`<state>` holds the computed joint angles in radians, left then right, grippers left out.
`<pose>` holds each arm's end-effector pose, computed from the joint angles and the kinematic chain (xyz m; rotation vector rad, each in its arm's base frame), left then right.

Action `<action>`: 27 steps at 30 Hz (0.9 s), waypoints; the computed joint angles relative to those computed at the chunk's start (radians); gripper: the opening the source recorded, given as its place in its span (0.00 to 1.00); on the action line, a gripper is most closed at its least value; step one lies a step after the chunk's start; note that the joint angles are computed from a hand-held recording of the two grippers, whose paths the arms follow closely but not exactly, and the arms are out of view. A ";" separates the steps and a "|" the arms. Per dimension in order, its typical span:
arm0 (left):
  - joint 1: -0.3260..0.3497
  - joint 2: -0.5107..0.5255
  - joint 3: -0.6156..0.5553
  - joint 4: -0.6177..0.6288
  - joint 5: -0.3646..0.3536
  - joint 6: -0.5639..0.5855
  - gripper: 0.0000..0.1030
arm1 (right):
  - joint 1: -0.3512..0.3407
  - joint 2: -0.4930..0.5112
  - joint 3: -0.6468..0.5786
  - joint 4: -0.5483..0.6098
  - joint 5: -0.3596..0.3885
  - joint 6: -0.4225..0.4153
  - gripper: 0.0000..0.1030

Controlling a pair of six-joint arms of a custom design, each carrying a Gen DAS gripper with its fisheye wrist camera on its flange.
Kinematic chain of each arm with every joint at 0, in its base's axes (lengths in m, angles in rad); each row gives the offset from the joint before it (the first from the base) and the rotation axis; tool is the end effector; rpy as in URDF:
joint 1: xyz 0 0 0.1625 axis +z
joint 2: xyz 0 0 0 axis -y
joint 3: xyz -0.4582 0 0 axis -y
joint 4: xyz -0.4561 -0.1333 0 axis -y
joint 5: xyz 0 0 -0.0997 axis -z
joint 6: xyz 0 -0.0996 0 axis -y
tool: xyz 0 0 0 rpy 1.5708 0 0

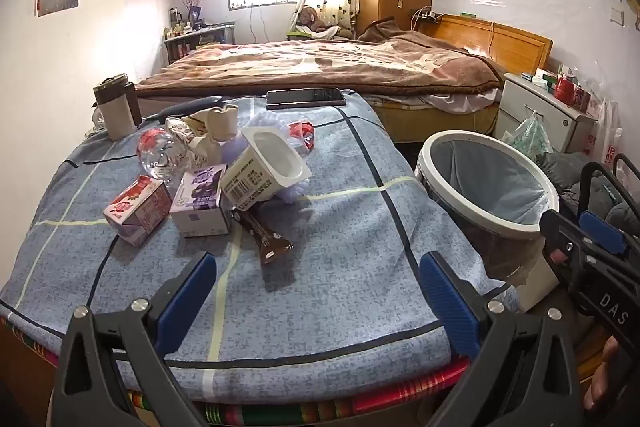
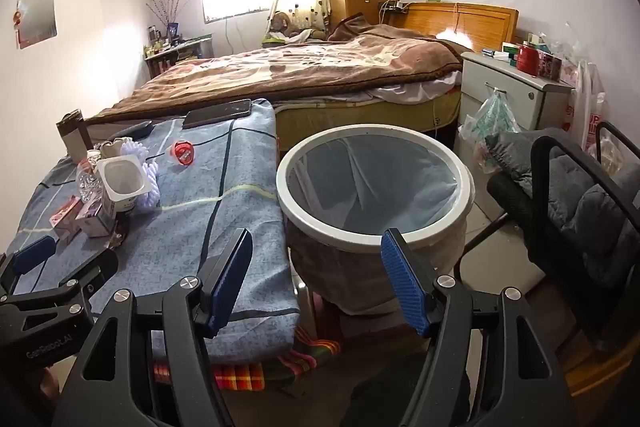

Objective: Collect trash

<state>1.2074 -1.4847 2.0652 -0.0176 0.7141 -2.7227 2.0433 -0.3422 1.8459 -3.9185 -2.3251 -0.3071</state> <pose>0.0447 -0.4693 0.2497 0.3026 2.0799 -1.0977 0.3232 -0.4892 -0.1125 0.4844 -2.2309 1.0792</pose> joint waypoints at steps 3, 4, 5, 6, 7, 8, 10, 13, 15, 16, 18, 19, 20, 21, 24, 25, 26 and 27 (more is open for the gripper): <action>-0.002 0.004 -0.008 0.020 -0.003 -0.014 1.00 | 0.001 0.004 -0.007 0.010 0.003 0.004 0.66; 0.002 0.012 -0.019 0.043 0.001 -0.033 1.00 | 0.000 0.004 -0.007 0.011 0.009 0.004 0.66; 0.003 0.012 -0.021 0.044 0.002 -0.036 1.00 | 0.002 0.007 -0.013 0.020 -0.002 0.010 0.66; 0.010 0.017 -0.031 0.057 0.008 -0.048 1.00 | 0.002 0.008 -0.015 0.020 -0.002 0.008 0.66; -0.005 0.009 -0.017 0.046 -0.010 -0.040 1.00 | 0.003 -0.004 0.000 0.012 -0.001 0.002 0.66; -0.006 0.009 -0.018 0.046 -0.011 -0.042 1.00 | 0.003 -0.006 0.004 0.009 0.002 -0.004 0.66; -0.002 0.007 -0.021 0.050 -0.007 -0.040 1.00 | 0.005 -0.004 0.004 0.005 0.004 -0.008 0.66; 0.001 -0.002 -0.011 0.034 0.000 -0.033 1.00 | 0.004 -0.008 0.004 0.009 0.003 -0.015 0.66; 0.002 -0.004 -0.009 0.031 0.001 -0.031 1.00 | 0.016 0.012 -0.018 0.004 -0.021 -0.021 0.66; 0.002 -0.003 -0.010 0.033 0.002 -0.033 1.00 | 0.015 0.011 -0.017 0.004 -0.018 -0.022 0.66; 0.003 -0.003 -0.010 0.031 0.003 -0.032 1.00 | 0.018 0.014 -0.021 0.002 -0.024 -0.026 0.66; 0.001 -0.005 -0.009 0.032 0.001 -0.033 1.00 | 0.019 0.015 -0.022 0.000 -0.025 -0.028 0.66; 0.000 -0.007 -0.006 0.027 0.000 -0.031 1.00 | 0.019 0.014 -0.021 0.001 -0.024 -0.027 0.66; -0.001 -0.008 -0.004 0.025 0.000 -0.028 1.00 | 0.019 0.016 -0.022 -0.001 -0.025 -0.028 0.66; -0.001 -0.010 -0.002 0.023 0.000 -0.026 1.00 | 0.021 0.018 -0.026 0.002 -0.033 -0.028 0.66; 0.002 -0.007 -0.007 0.029 0.003 -0.028 1.00 | 0.022 0.017 -0.026 0.004 -0.034 -0.025 0.66; 0.002 -0.007 -0.007 0.028 0.002 -0.028 1.00 | 0.022 0.017 -0.026 0.004 -0.034 -0.024 0.66; 0.002 -0.007 -0.007 0.026 0.002 -0.026 1.00 | 0.021 0.018 -0.026 0.001 -0.033 -0.026 0.66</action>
<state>1.2099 -1.4920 2.0586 0.0081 0.7164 -2.7485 2.0643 -0.3244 1.8201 -3.9173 -2.3578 -0.3334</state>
